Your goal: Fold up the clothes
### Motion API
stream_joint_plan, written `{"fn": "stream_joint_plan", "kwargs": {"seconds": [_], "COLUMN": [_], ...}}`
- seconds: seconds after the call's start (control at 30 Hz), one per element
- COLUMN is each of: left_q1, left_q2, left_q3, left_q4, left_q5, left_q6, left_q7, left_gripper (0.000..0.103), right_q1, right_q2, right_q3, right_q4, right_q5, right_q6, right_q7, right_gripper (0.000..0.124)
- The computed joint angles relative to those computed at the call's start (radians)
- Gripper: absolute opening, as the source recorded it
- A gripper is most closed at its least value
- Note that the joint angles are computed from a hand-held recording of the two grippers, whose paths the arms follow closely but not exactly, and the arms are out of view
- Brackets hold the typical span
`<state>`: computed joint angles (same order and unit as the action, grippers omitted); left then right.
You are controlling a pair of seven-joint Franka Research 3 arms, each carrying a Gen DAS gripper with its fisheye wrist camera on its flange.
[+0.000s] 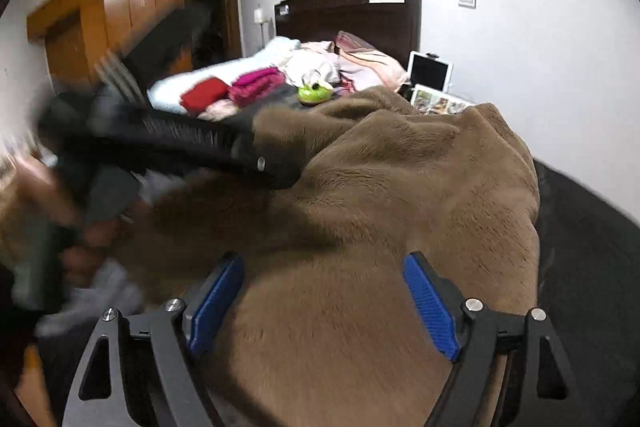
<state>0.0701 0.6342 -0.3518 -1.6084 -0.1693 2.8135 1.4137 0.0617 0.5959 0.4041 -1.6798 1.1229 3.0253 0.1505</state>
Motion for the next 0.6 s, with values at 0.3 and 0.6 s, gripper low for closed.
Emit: {"fn": "stream_joint_plan", "kwargs": {"seconds": [0.3, 0.6], "left_q1": [0.065, 0.080], "left_q2": [0.027, 0.083], "left_q3": [-0.069, -0.082], "left_q4": [0.007, 0.083], "left_q5": [-0.065, -0.131], "left_q6": [-0.036, -0.101], "left_q7": [0.135, 0.231], "left_gripper": [0.095, 0.098], "right_q1": [-0.018, -0.089], "right_q2": [-0.020, 0.189], "right_q3": [-0.149, -0.202], "right_q4": [0.061, 0.338], "right_q5": [0.042, -0.214], "right_q6": [-0.133, -0.526], "right_q7": [0.234, 0.712], "right_gripper": [0.102, 0.102]}}
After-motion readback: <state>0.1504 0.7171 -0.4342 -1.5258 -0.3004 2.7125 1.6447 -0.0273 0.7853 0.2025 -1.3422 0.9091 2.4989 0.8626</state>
